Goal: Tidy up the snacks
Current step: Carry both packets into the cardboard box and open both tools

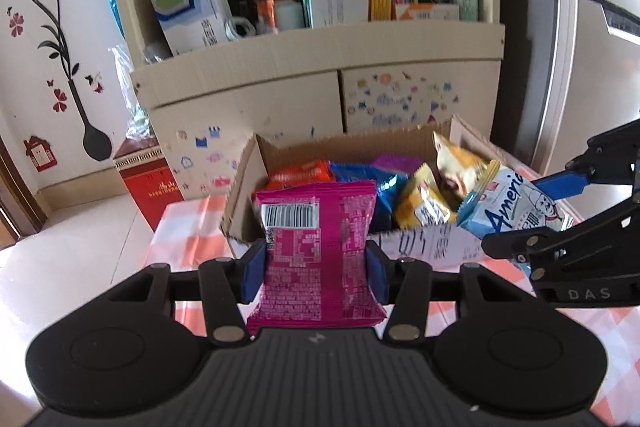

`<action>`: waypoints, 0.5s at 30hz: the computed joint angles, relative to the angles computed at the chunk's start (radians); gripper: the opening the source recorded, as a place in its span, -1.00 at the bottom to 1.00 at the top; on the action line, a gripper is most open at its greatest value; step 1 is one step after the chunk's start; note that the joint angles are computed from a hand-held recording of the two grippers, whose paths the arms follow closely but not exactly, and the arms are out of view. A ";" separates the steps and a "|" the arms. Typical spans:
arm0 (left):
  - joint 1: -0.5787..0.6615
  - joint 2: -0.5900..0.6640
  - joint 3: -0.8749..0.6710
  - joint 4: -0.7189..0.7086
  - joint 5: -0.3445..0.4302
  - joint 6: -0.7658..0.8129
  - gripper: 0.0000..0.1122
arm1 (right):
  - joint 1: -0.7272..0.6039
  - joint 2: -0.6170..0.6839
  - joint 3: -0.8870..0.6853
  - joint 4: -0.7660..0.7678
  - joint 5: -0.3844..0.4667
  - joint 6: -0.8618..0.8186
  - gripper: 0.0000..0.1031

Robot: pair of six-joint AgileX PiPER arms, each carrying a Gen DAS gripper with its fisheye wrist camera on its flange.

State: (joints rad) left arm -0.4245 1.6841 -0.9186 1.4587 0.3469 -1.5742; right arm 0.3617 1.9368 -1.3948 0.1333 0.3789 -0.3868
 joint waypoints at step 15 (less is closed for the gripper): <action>0.012 0.002 -0.060 0.107 0.028 -0.076 -0.11 | 0.017 0.008 -0.058 -0.153 -0.073 0.202 0.11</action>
State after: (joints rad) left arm -0.4127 1.6865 -0.9783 1.5661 0.3753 -1.6504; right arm 0.3789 1.9446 -1.4532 -0.0200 0.3058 -0.1851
